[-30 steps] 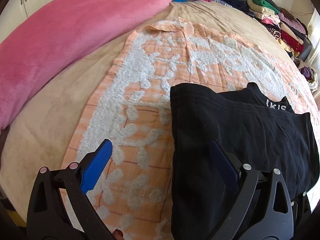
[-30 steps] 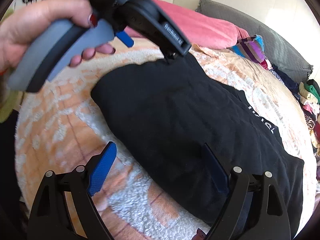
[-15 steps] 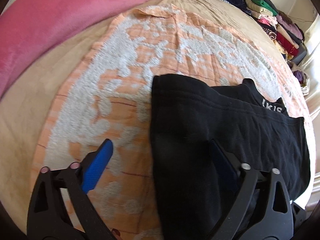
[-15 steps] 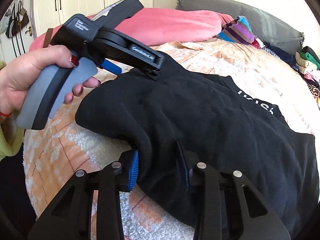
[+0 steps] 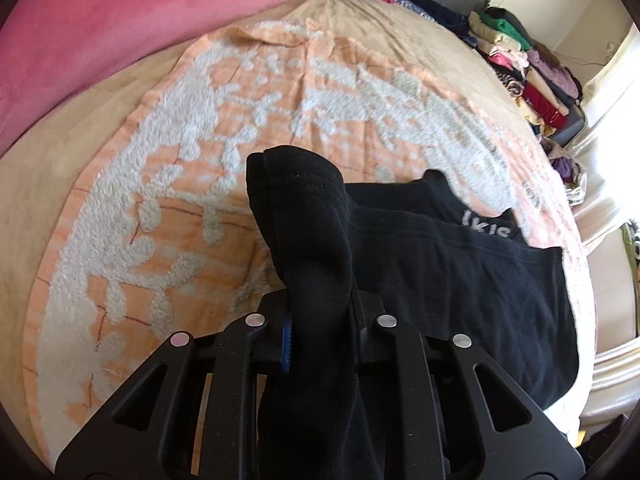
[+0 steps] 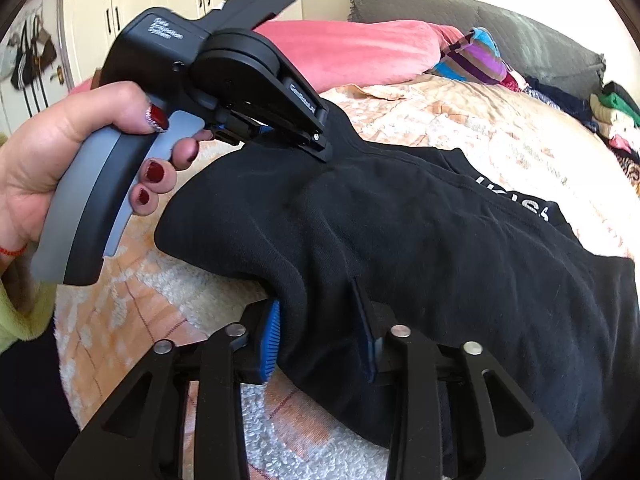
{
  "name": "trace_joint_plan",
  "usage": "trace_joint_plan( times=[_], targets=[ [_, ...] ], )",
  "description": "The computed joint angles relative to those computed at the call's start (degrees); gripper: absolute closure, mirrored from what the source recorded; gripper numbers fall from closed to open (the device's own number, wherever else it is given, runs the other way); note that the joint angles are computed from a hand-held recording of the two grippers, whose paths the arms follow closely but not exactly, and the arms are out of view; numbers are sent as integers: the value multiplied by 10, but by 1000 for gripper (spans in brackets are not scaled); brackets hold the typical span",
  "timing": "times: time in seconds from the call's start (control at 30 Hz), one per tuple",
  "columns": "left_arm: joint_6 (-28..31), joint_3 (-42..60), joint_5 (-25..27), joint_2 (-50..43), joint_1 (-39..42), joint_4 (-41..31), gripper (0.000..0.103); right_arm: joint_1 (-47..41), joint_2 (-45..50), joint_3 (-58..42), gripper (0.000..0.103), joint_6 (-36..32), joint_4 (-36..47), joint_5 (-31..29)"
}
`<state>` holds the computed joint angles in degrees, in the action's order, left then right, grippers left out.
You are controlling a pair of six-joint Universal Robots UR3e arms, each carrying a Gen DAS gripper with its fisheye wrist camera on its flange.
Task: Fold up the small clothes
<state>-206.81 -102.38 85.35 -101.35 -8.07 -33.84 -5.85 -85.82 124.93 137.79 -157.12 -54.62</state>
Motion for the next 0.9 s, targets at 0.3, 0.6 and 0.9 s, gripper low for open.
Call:
trace_joint_plan(
  times=[0.3, 0.6, 0.9],
  targets=[
    [-18, 35, -19, 18, -14, -16, 92, -36, -51, 28, 84, 6, 30, 41],
    [-53, 133, -11, -16, -62, -48, 92, -114, -130, 44, 88, -11, 111, 93],
    [-80, 303, 1, -113, -136, -106, 92, -225, -198, 23, 92, -140, 303, 143]
  ],
)
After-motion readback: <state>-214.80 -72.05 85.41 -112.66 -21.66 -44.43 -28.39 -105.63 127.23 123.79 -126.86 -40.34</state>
